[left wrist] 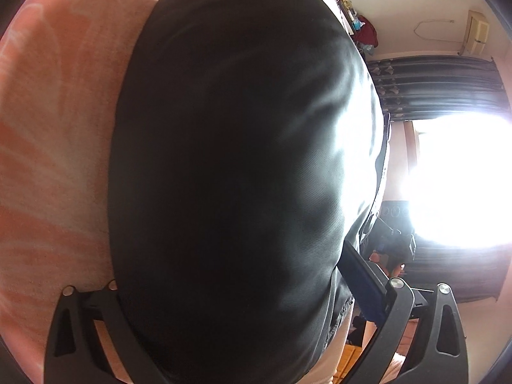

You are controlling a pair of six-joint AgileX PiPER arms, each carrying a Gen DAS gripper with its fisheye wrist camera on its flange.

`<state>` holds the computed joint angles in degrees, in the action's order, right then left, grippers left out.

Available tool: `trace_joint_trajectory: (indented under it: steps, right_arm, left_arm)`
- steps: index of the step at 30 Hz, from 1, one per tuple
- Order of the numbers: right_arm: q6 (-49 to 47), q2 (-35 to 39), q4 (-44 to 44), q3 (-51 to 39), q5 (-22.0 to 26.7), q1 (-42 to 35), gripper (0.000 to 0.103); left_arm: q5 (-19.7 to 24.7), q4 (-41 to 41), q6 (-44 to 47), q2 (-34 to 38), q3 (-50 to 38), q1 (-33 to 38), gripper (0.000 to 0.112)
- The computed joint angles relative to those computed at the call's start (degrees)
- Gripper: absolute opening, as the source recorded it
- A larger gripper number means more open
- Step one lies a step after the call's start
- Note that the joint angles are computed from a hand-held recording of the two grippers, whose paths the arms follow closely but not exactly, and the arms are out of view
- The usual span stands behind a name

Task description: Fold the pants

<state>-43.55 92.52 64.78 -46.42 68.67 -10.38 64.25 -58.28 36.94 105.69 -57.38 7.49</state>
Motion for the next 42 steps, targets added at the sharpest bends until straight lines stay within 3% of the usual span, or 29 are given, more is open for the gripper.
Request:
trace_joint_trajectory:
  steps: [6, 10, 12, 14, 20, 24, 31, 38, 42]
  right_arm:
    - [0.0, 1.6, -0.8, -1.8, -2.7, 6.0, 0.076]
    - [-0.9, 0.5, 0.8, -0.3, -5.1, 7.6, 0.064]
    - [-2.5, -1.0, 2.9, 1.9, -5.3, 6.9, 0.054]
    - [-2.1, -3.4, 3.8, 3.6, -6.3, 7.3, 0.047]
    - [4.8, -13.0, 2.0, 4.3, -11.0, 12.0, 0.041]
    - [12.0, -18.7, -3.4, 3.3, -14.0, 15.6, 0.04]
    - [20.4, -23.2, -11.9, -3.2, -12.1, 15.6, 0.04]
    - [21.0, -12.5, -15.3, -20.7, -10.5, 15.7, 0.04]
    - [20.8, -0.5, -15.4, -33.3, -10.0, 15.6, 0.04]
  left_arm:
    - [-0.4, -0.6, -1.4, 1.5, -1.4, -1.4, 0.1]
    - [-1.1, -2.0, -0.6, 0.8, -0.2, -0.9, 0.098]
    - [-2.1, -3.8, 0.9, -0.9, 1.7, -0.7, 0.093]
    - [-2.4, -5.6, 2.4, -2.9, 3.5, -0.1, 0.073]
    - [-3.8, -8.9, 3.5, -6.9, 6.8, 1.1, 0.051]
    - [-3.5, -12.4, 9.2, -9.0, 10.8, 2.7, 0.046]
    - [-2.6, -14.8, 10.4, -12.5, 10.1, 1.0, 0.045]
    - [-4.4, -14.3, 7.1, -11.0, -1.3, 0.0, 0.045]
    - [-6.1, -12.2, 3.5, -3.4, -13.3, 0.0, 0.045]
